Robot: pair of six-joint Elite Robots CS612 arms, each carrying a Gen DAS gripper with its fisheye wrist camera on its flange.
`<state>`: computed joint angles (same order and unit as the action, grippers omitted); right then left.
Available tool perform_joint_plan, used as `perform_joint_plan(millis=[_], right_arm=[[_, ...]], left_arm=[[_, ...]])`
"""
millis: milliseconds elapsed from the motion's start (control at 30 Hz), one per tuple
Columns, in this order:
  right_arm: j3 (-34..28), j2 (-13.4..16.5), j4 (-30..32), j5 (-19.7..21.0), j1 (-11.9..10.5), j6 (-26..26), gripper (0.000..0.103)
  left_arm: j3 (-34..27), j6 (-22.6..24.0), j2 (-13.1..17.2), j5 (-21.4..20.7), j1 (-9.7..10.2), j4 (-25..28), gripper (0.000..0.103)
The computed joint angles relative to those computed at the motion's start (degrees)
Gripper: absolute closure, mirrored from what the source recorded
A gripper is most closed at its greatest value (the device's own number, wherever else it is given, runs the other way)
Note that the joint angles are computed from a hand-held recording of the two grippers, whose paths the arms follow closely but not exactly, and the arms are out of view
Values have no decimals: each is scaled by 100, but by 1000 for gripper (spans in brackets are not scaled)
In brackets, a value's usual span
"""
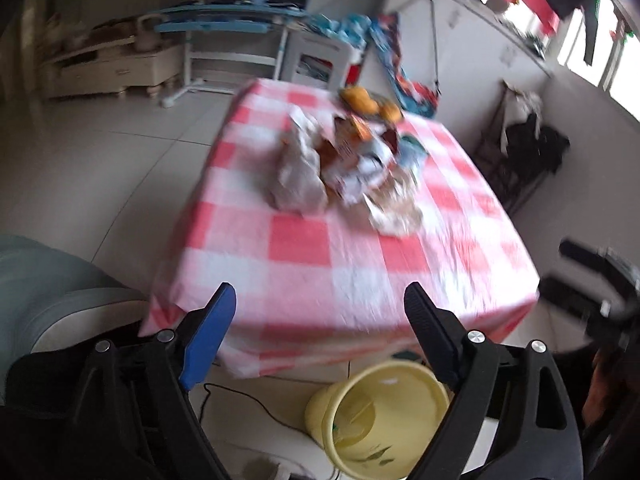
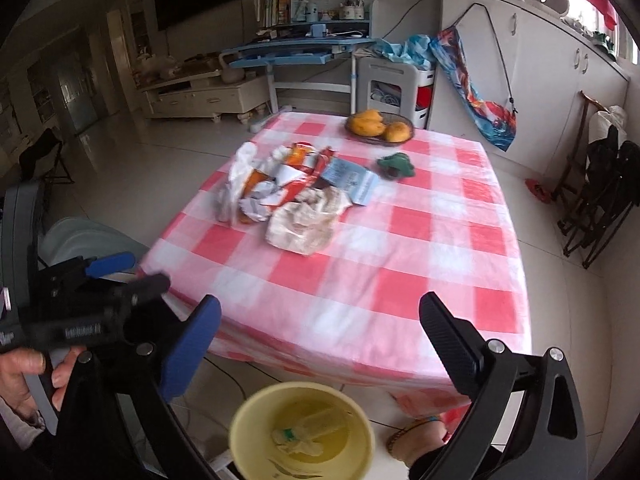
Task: Collect trash
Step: 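Move both tools back over the trash pile on the table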
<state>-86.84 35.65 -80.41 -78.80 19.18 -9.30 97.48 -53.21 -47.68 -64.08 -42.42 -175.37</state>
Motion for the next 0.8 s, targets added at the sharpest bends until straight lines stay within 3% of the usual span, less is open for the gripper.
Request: perform_joint_plan(millis=[233,433,567,800], right_arm=[[142,-96,-215,-216,241,-463,8],[272,-122,-611,-380,324,-659,8],[514,-168,-1137,-513,371,-1056,8],[1194,-359,-2156,-292,351,-1453,8]], left_arm=[[100,16,-162,508,-9,56,18],[54,-314,-204,743,105,232,17],[-108,-423,-162,1116,162,411,15],[-766,-457,142,1436,378,724,15]])
